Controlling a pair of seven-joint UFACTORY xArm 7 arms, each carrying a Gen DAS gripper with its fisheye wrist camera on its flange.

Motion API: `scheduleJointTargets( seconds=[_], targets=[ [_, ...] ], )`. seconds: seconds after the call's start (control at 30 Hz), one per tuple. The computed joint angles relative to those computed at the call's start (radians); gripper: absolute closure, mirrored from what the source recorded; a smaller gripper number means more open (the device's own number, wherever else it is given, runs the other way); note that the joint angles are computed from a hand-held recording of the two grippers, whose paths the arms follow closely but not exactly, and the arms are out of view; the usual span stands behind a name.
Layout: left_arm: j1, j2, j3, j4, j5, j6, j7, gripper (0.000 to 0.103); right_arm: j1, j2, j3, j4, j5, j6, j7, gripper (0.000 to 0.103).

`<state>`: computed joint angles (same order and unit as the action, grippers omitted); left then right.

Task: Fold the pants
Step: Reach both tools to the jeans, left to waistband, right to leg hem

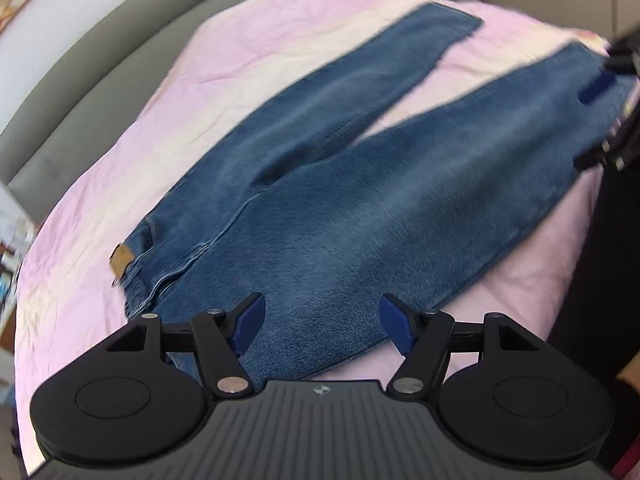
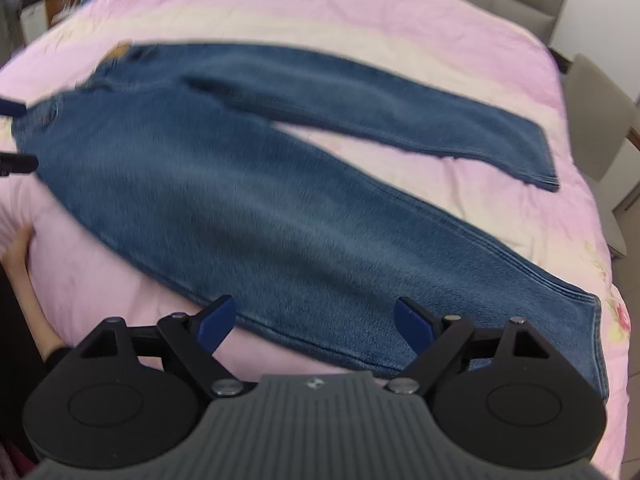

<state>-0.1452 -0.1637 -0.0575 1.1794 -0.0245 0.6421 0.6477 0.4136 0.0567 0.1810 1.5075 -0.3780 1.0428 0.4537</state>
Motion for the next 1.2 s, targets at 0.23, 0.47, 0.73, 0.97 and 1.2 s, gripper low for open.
scheduleJointTargets(
  seconds=[0.23, 0.47, 0.73, 0.97, 1.2],
  targets=[
    [0.033, 0.079, 0.04, 0.06, 0.009, -0.003, 0.204, 0.027, -0.051, 0.035, -0.051, 0.087, -0.04, 0.171, -0.118, 0.022],
    [0.119, 0.205, 0.068, 0.227, -0.035, 0.102, 0.519, 0.026, -0.117, 0.031, -0.094, 0.149, -0.111, 0.284, -0.065, 0.021],
    [0.169, 0.397, 0.066, 0.477, 0.085, 0.413, 0.668, 0.027, -0.209, -0.063, -0.105, 0.014, -0.043, 0.235, -0.278, 0.021],
    [0.156, 0.41, 0.068, 0.393, 0.204, 0.355, 0.651, 0.024, -0.261, -0.122, -0.11, -0.102, -0.011, 0.234, -0.433, 0.021],
    [0.125, 0.395, 0.077, 0.317, 0.321, 0.277, 0.538, 0.023, -0.295, -0.213, -0.11, -0.27, -0.015, 0.149, -0.597, 0.021]
  ],
)
